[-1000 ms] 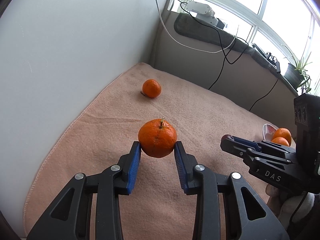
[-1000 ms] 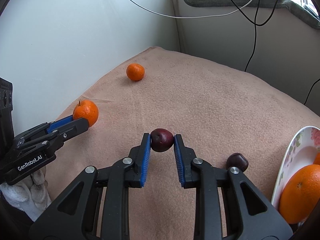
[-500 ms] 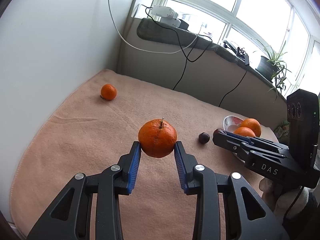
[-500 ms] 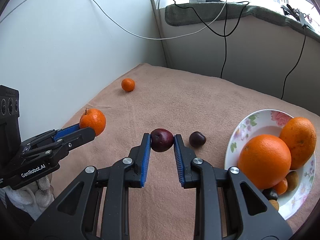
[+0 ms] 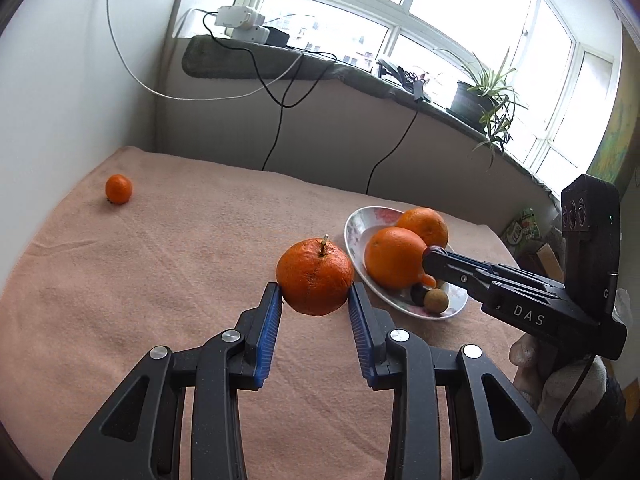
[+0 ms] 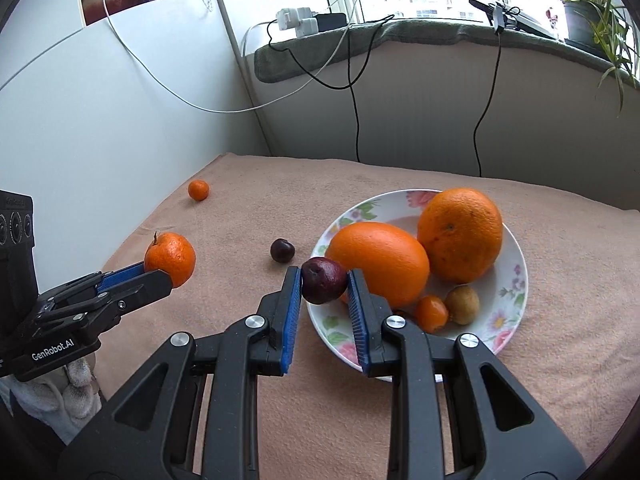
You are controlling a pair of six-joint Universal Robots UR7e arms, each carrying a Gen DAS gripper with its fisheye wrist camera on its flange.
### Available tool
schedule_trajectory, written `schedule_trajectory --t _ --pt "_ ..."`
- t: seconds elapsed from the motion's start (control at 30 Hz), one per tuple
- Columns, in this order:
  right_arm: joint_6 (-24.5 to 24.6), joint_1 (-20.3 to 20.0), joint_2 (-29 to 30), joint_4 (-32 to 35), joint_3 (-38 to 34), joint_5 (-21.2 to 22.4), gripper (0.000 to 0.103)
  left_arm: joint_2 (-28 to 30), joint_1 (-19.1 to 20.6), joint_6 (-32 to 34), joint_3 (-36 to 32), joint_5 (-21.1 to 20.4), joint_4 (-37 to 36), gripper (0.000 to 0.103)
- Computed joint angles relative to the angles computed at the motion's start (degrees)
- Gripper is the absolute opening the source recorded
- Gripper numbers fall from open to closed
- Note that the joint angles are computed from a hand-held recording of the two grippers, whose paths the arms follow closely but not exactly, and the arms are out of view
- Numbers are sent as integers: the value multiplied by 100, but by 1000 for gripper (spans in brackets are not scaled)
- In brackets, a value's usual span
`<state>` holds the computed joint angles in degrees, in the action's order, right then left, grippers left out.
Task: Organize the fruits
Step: 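Carry the tangerine in the left tool over the plate while the right tool carries the plum, then open the right tool to drop the plum on the plate while the left tool releases the tangerine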
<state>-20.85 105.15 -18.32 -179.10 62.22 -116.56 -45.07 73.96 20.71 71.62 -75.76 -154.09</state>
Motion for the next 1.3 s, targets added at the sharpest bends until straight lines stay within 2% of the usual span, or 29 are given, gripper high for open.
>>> schedule_trajectory --t 0.27,0.43,0.83,1.3 --pt "96 -147 -407 -421 550 -174 25 132 -156 145 -34 -104 119 33" --pt "174 -257 -556 -523 718 -204 25 374 -220 214 -346 -97 302 33" --pt "280 -432 -594 -382 641 -122 25 1036 -339 381 -1273 -33 715 33" --pt "134 -453 -509 -111 439 26 25 1697 -402 404 -2332 42 1295 33"
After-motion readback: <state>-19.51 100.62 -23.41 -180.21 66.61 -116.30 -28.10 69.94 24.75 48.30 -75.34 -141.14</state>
